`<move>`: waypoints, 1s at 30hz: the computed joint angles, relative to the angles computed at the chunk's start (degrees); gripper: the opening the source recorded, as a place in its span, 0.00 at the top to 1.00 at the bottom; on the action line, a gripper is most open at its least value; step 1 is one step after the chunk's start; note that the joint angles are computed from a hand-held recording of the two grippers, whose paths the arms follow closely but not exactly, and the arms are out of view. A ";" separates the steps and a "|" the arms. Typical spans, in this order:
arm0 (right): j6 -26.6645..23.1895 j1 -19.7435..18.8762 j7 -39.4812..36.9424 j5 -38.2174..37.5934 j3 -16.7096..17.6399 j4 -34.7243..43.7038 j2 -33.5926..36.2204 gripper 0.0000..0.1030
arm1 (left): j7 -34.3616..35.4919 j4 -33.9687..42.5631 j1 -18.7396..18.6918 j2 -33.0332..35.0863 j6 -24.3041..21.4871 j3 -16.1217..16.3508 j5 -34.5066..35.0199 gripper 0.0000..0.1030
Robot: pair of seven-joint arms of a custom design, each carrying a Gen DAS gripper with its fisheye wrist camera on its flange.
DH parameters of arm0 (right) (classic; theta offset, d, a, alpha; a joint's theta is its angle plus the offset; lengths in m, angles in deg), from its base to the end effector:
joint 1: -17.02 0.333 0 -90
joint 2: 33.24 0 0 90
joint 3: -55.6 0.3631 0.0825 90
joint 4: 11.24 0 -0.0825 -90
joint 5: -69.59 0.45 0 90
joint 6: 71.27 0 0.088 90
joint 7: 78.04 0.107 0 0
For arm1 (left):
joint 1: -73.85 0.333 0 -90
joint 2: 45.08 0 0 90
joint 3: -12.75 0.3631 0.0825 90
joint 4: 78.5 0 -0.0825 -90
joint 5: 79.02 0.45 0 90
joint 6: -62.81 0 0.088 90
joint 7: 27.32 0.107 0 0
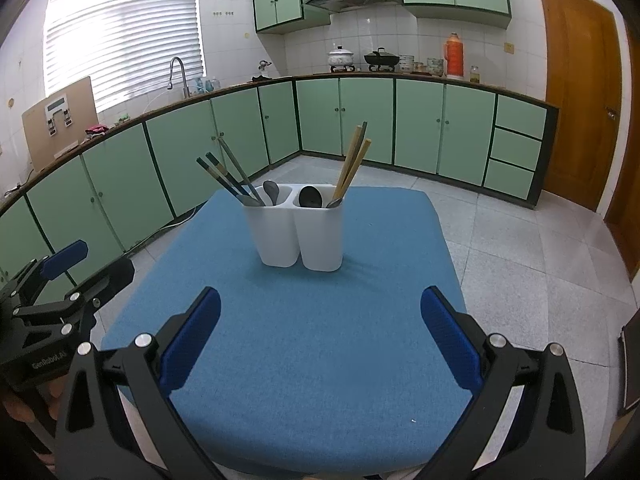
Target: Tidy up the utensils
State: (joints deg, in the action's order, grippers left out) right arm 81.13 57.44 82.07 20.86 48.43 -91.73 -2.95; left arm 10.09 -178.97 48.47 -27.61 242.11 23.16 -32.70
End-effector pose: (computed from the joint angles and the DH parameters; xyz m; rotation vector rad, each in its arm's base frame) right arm 0.6746 0.4969 0.4930 -1.6399 1.6013 -0.7584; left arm 0.7002 -0.2690 0.5187 -1.4443 1.7436 -1.0826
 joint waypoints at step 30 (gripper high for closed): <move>0.37 0.06 0.35 -0.48 -0.18 -0.26 -0.02 0.06 | 0.10 -0.38 0.23 -0.19 0.06 -0.20 -0.04 0.06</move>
State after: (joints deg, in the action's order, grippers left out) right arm 81.50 57.49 82.41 20.38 48.25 -91.99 -2.98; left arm 10.19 -179.35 48.70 -27.81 242.17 22.97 -32.74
